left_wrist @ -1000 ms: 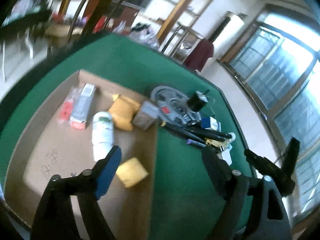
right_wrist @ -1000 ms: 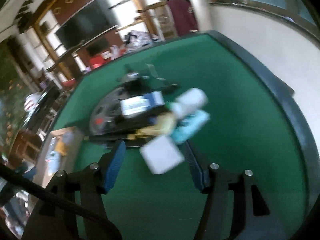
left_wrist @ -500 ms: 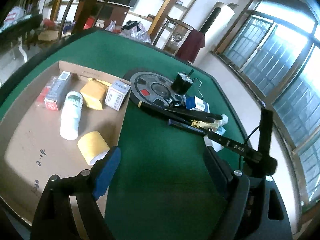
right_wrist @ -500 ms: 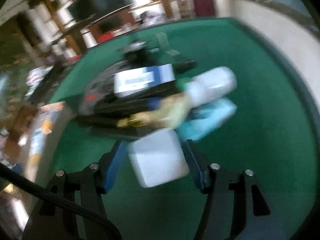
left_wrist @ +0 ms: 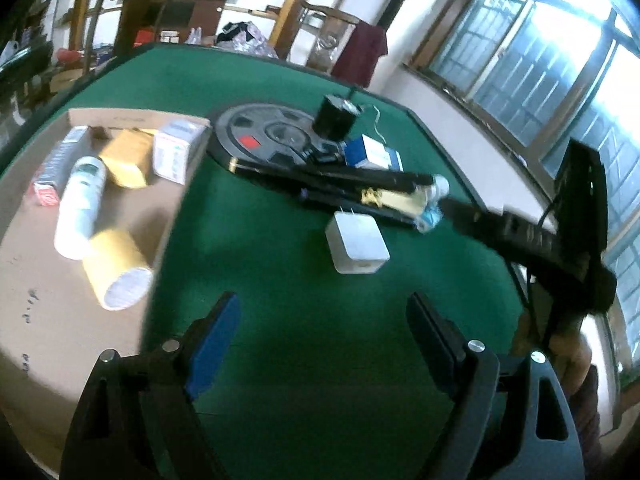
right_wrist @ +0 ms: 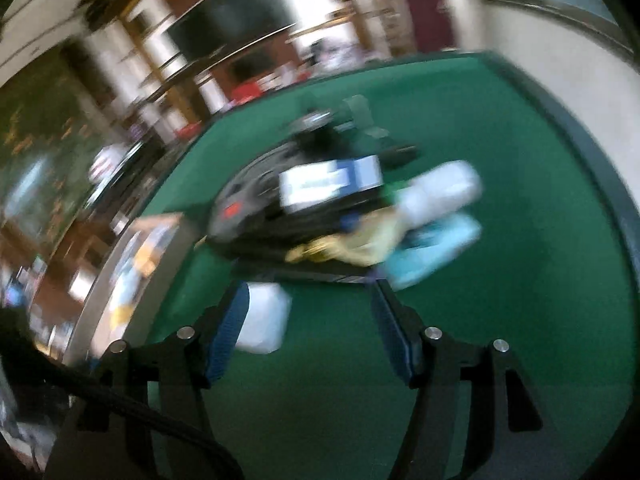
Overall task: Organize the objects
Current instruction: 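Grasp the white square charger with the left tool while the right grasps the white pill bottle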
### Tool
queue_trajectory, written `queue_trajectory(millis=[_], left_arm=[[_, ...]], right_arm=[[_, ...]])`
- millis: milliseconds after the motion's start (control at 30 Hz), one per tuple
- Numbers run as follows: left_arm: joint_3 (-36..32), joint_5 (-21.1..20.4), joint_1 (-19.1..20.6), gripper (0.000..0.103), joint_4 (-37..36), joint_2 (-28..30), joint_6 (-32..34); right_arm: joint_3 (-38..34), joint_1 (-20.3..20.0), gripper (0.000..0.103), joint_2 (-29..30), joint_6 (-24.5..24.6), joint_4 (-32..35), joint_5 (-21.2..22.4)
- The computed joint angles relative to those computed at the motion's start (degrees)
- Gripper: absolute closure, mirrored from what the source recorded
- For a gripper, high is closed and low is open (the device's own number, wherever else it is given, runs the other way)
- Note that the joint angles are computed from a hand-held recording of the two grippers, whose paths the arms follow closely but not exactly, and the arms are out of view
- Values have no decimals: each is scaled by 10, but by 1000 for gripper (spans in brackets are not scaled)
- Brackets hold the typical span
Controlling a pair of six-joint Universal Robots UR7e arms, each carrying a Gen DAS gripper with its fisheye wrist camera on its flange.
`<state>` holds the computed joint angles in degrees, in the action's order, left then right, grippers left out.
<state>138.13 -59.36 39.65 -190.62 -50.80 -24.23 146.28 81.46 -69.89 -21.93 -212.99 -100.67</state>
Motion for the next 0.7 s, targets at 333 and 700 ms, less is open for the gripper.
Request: queue_trajectory(millis=[333, 700], left_arm=[[-28, -11, 14, 23, 36, 23, 3], [-86, -6, 30, 23, 90, 44, 3]], right_arm=[[-43, -6, 41, 12, 47, -30, -118], [-113, 16, 56, 92, 35, -17, -206]])
